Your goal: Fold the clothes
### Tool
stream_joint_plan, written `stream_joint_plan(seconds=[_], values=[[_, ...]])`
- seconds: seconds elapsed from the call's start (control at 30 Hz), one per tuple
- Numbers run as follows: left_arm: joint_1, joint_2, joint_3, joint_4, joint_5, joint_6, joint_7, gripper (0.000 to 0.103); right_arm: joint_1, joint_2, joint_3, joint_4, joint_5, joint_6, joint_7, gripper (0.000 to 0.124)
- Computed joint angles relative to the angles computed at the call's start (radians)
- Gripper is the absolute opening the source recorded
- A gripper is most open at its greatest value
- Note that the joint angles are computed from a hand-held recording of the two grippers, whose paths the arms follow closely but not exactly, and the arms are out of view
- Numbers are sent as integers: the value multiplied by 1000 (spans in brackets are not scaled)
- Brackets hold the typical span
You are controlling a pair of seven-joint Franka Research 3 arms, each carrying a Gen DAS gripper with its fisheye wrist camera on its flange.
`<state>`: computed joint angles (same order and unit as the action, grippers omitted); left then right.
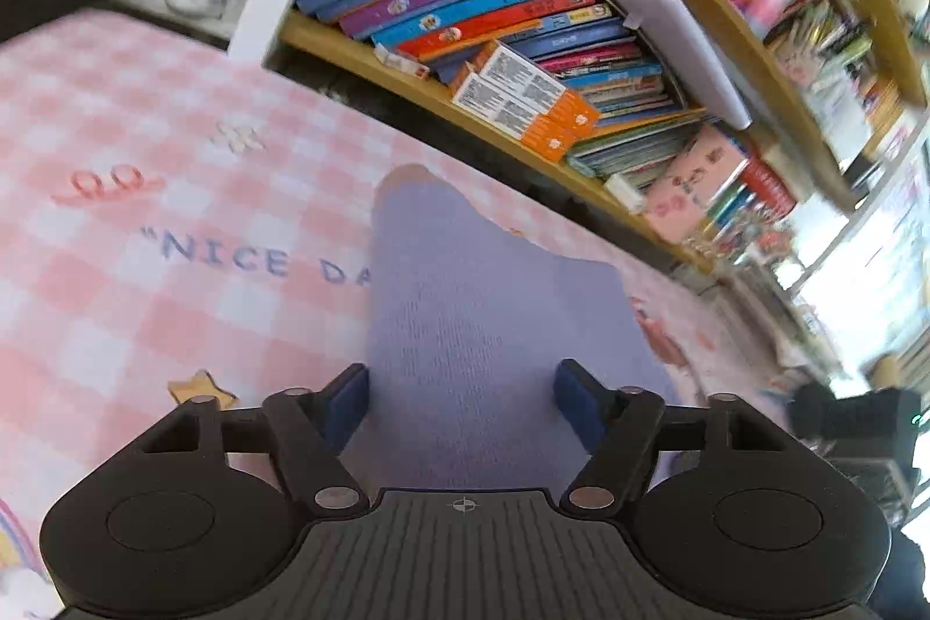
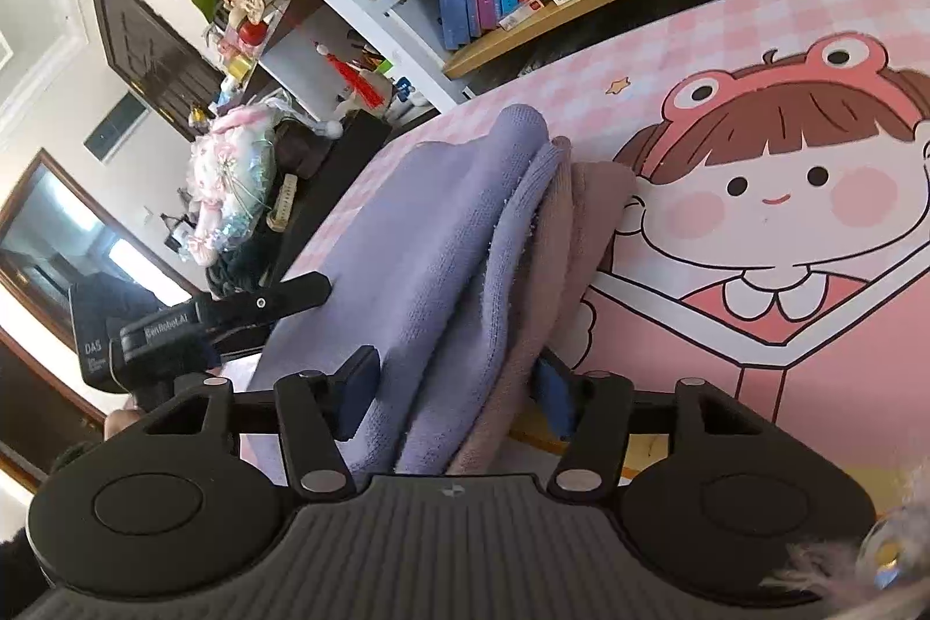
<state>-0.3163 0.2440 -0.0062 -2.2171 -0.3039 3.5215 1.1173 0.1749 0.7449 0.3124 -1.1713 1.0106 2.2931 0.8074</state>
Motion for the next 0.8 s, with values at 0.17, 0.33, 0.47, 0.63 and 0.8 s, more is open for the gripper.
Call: stream_joint_plan(seconds=[0.17, 0.33, 0.47, 0.63, 0.8], values=[[71, -17, -84, -51, 119, 53, -112, 64, 1, -75, 2, -121, 37, 84, -42, 54], [44, -76, -93, -122, 143, 54, -71, 64, -5, -218, 13, -333, 149, 209, -159, 42], [47, -130, -114, -177, 176, 39, -19, 64, 19, -376, 0, -531, 249, 298, -322, 33], [52, -182, -141, -234, 151, 37, 45, 70, 112, -507, -63, -670, 197, 378, -331, 35], [177, -183, -158, -275, 460, 100, -281, 73, 122, -481, -119, -634, 137, 272, -74, 52]])
